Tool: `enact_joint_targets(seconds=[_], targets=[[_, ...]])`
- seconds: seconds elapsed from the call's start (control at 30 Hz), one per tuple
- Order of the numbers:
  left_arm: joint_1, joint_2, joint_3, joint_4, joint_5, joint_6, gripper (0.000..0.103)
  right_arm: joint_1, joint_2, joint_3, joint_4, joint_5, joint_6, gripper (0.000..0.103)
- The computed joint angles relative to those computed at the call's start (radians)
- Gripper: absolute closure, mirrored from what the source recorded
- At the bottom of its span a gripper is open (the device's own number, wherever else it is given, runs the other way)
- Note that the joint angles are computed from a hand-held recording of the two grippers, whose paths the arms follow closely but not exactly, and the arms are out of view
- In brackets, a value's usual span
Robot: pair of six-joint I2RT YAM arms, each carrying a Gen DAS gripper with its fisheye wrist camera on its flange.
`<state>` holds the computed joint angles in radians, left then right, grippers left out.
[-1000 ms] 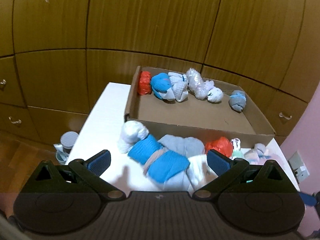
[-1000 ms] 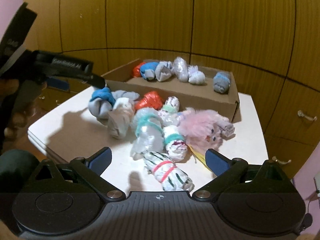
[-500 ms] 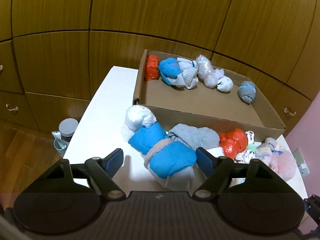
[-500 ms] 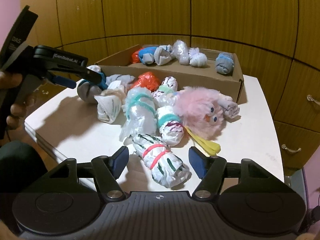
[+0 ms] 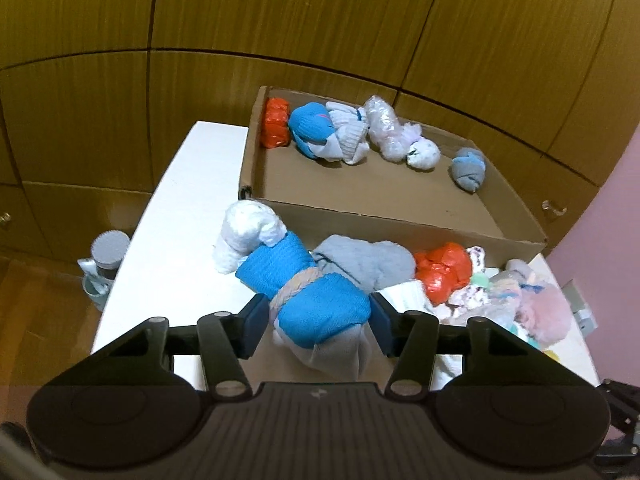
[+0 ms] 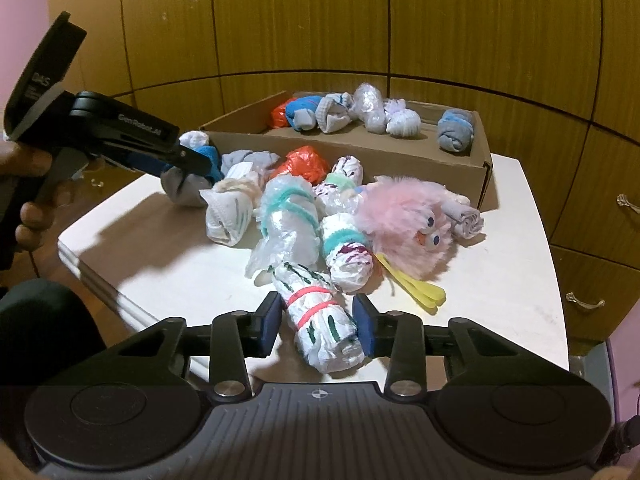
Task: Organize objects
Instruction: 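Grasp the white striped bundle with the right tool while the left grasps the blue sock bundle, then carry both bundles into the box and lower them beside the others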
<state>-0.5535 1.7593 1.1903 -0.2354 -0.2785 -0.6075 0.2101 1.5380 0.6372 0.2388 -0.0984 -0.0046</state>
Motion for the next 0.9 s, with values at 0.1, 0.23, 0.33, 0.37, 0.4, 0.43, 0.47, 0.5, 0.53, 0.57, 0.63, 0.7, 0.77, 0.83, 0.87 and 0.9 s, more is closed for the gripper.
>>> enact_joint_targets(seconds=[0.1, 0.23, 0.33, 0.37, 0.4, 0.43, 0.47, 0.5, 0.53, 0.57, 0.63, 0.7, 0.77, 0.83, 0.87, 0.9], targets=[[-0.006, -0.007, -0.007, 0.006, 0.005, 0.02, 0.057, -0.011, -0.012, -0.005, -0.007, -0.009, 0.004, 0.059], [-0.016, -0.031, -0.03, 0.011, -0.002, 0.049, 0.058, -0.033, -0.041, -0.007, -0.027, -0.038, 0.008, 0.06], [-0.024, -0.056, -0.05, 0.013, -0.023, 0.067, 0.058, -0.048, -0.068, -0.005, -0.048, -0.06, 0.015, 0.061], [-0.029, -0.065, -0.053, 0.009, -0.03, 0.074, 0.058, -0.054, -0.075, -0.003, -0.055, -0.069, 0.016, 0.061], [-0.034, -0.073, -0.052, 0.002, -0.039, 0.08, 0.058, -0.06, -0.085, 0.0, -0.064, -0.078, 0.018, 0.063], [-0.041, -0.082, -0.051, -0.005, -0.049, 0.091, 0.058, -0.069, -0.093, 0.002, -0.071, -0.091, 0.02, 0.064], [-0.048, -0.091, -0.051, -0.009, -0.059, 0.108, 0.058, -0.078, -0.103, 0.004, -0.079, -0.107, 0.028, 0.064], [-0.054, -0.098, -0.05, -0.014, -0.069, 0.123, 0.058, -0.085, -0.115, 0.008, -0.089, -0.119, 0.034, 0.063], [-0.059, -0.1, -0.044, -0.021, -0.078, 0.132, 0.058, -0.092, -0.126, 0.014, -0.1, -0.128, 0.036, 0.063], [-0.059, -0.099, -0.041, -0.023, -0.081, 0.143, 0.058, -0.096, -0.131, 0.021, -0.108, -0.13, 0.034, 0.063], [-0.058, -0.092, -0.038, -0.023, -0.09, 0.161, 0.058, -0.1, -0.122, 0.034, -0.111, -0.131, 0.019, 0.063], [-0.054, -0.086, -0.043, -0.021, -0.086, 0.153, 0.058, -0.092, -0.102, 0.044, -0.111, -0.117, 0.015, 0.063], [-0.054, -0.086, -0.059, -0.009, -0.08, 0.147, 0.058, -0.082, -0.097, 0.042, -0.116, -0.11, 0.012, 0.062], [-0.054, -0.102, -0.082, -0.004, -0.073, 0.156, 0.058, -0.069, -0.098, 0.032, -0.118, -0.098, 0.005, 0.06], [-0.053, -0.1, -0.087, 0.001, -0.067, 0.156, 0.058, -0.063, -0.096, 0.031, -0.121, -0.095, 0.0, 0.059], [-0.048, -0.108, -0.096, 0.004, -0.058, 0.161, 0.058, -0.056, -0.089, 0.034, -0.127, -0.097, -0.005, 0.057]])
